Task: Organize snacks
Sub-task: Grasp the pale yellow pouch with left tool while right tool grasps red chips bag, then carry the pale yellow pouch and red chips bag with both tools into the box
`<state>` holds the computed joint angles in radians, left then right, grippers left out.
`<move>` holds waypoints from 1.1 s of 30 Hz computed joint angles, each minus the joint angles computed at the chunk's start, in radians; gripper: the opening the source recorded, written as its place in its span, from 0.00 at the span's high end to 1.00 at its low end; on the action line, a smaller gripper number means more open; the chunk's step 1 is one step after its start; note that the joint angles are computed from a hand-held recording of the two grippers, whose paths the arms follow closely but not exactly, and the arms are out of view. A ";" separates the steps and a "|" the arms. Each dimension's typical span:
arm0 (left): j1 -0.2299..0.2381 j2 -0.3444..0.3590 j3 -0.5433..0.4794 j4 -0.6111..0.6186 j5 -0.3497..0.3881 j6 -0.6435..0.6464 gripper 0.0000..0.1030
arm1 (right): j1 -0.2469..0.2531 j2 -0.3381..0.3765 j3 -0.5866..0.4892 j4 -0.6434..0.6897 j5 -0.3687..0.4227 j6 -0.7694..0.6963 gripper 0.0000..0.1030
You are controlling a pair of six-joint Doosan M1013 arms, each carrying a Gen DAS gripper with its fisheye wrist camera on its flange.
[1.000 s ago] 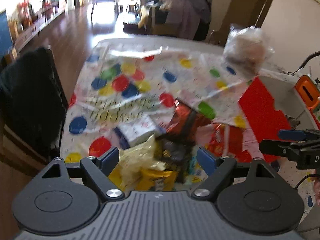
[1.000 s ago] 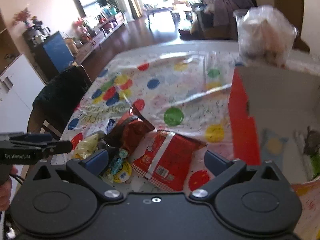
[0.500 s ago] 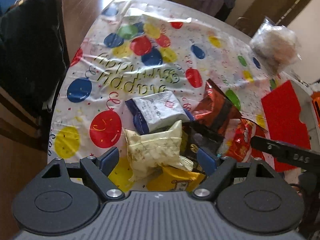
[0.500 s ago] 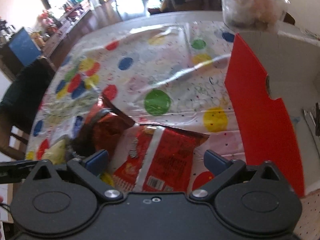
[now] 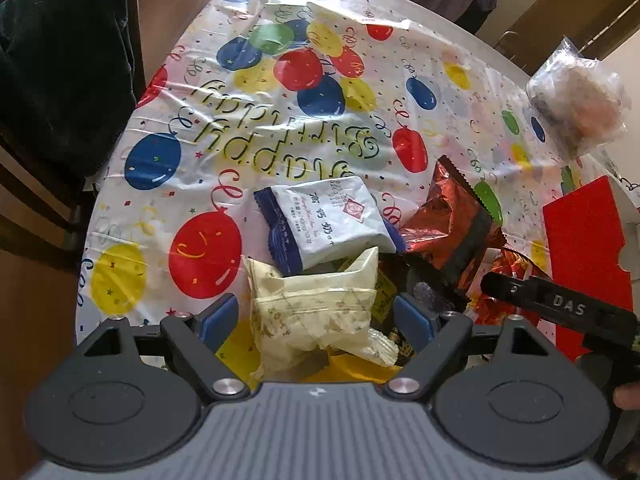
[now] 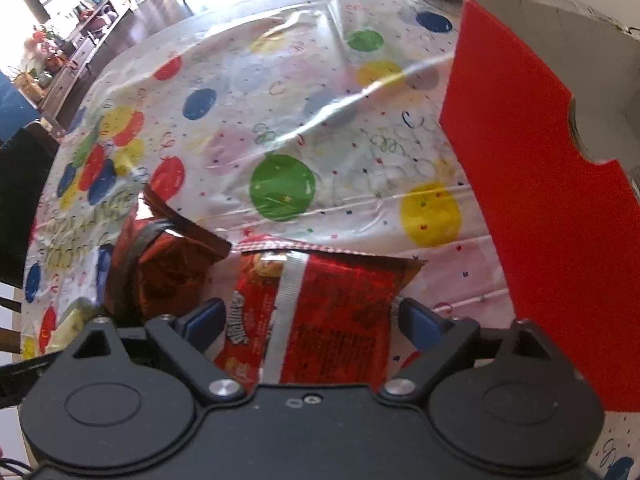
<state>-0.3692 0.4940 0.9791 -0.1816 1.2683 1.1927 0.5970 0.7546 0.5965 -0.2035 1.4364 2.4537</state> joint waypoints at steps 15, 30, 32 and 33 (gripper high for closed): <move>-0.009 -0.007 0.009 0.026 0.003 -0.021 0.44 | 0.003 -0.029 0.043 -0.010 -0.058 -0.077 0.35; -0.017 -0.061 0.043 0.062 -0.066 -0.027 0.45 | 0.014 -0.135 0.166 -0.021 -0.184 -0.114 0.37; -0.024 -0.071 0.043 0.079 -0.072 -0.021 0.45 | 0.018 -0.151 0.180 -0.032 -0.199 -0.120 0.37; -0.027 -0.074 0.041 0.084 -0.072 -0.017 0.45 | 0.018 -0.160 0.187 -0.032 -0.208 -0.123 0.37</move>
<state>-0.3964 0.4202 1.0197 -0.0972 1.1965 1.1756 0.6153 0.5945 0.7835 -0.2356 1.2284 2.3304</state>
